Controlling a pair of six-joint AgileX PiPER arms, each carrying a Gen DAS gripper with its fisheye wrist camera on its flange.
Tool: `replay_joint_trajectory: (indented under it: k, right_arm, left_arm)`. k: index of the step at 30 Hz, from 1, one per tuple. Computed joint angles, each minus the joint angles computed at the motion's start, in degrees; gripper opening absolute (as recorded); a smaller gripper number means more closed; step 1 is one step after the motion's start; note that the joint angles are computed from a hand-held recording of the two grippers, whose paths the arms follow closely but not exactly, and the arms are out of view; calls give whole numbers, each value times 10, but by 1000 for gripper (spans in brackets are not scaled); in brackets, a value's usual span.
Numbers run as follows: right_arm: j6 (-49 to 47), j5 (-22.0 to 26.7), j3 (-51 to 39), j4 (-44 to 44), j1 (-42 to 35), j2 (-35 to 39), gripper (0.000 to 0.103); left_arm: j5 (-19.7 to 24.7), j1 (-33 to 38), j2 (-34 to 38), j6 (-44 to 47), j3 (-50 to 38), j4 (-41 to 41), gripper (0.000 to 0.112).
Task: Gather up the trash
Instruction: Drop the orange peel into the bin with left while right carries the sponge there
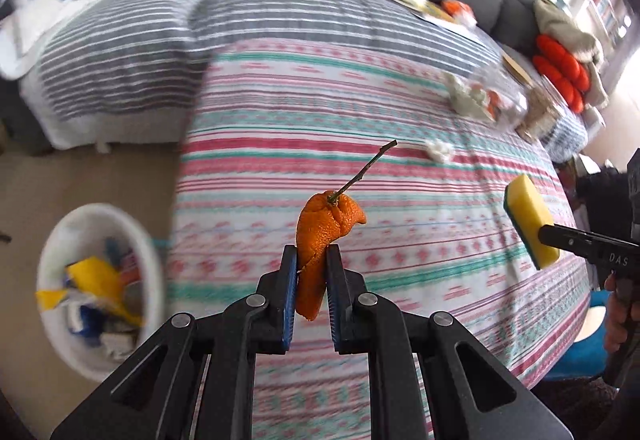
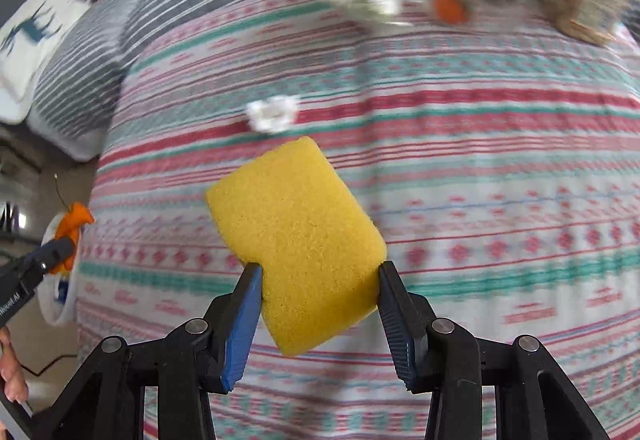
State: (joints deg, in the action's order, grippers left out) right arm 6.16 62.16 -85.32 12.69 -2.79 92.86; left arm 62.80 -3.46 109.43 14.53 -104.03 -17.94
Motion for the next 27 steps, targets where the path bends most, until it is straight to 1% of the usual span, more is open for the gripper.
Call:
replay_joint_trajectory:
  k: [6,16,21,24,27]
  right_arm:
    - [38,-5,-47,-27,109,40,50]
    - [69,5,-132,-52,222,120,50]
    - [82,17,-195,-44,253,171,50]
    - [90,30,-241,-45,272,206,50]
    - [95,43,-277,-44,286,233,50]
  left_arm:
    - [1,88,-22,29,34,-6,15]
    - [-8,206,-20,58,65,9,15]
    - [-23,236,11,49,47,40,15]
    - [-18,243,39,43,26,49,15]
    - [-14,244,67,45,3,41,16]
